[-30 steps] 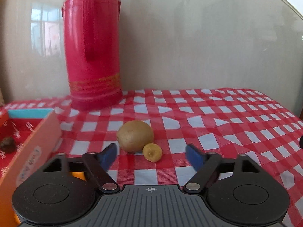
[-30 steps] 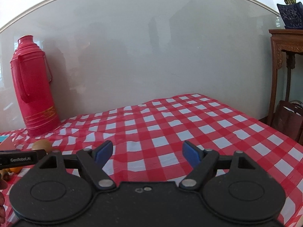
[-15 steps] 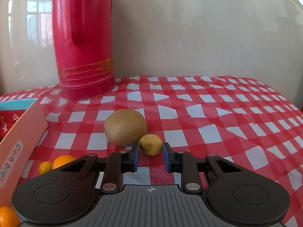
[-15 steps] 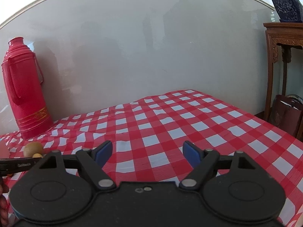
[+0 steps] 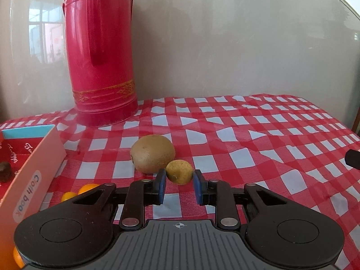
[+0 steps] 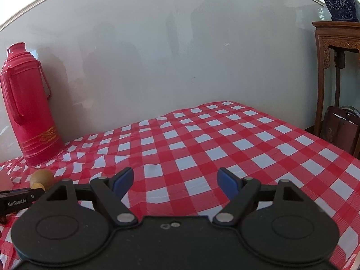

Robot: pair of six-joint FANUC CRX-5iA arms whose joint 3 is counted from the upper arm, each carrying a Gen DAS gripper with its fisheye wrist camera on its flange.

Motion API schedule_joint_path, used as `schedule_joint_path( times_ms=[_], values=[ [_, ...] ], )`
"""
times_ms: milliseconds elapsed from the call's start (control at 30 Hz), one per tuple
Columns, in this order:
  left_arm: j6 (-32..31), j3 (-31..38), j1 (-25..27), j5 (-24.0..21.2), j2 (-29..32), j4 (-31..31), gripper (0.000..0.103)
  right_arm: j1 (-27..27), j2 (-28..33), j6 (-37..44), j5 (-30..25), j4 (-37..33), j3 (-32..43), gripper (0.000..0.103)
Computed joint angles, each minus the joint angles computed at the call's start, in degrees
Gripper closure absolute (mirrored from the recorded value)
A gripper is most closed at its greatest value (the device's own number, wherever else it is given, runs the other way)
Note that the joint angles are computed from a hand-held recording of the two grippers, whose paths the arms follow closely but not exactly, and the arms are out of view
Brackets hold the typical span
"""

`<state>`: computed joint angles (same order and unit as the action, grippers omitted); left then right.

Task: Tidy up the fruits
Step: 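Carry the yellow fruit into the box and open the left gripper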

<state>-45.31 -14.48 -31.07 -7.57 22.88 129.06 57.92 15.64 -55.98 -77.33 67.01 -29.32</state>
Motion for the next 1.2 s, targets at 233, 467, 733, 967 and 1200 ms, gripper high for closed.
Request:
schedule_joint_path(
  times_ms=[233,467,733,967,1200],
  values=[
    [0.50,-0.96,1.13,-1.18,-0.94,-0.81,0.077,0.25,0.72,1.26,-0.96,0.98,1.84,0.028],
    [-0.27,-1.35,2.22,-2.34,-2.11,0.57,0.077,0.12,1.51,3.58,-1.14,1.82,4.02,0.028],
    [-3.80,-1.51,4.01,-3.48,-3.58,4.77,0.077,-0.13,3.00,5.55,-0.09,3.06,6.75,0.028],
    [-9.77,-0.79,6.24,-2.59,-4.51,11.72,0.077,-0.82,5.49,7.62,2.52,5.59,10.12,0.028],
    [-16.53,1.75,9.66,-0.20,-4.27,20.23,0.077,-2.08,7.98,10.28,7.30,9.12,13.38,0.028]
  ],
)
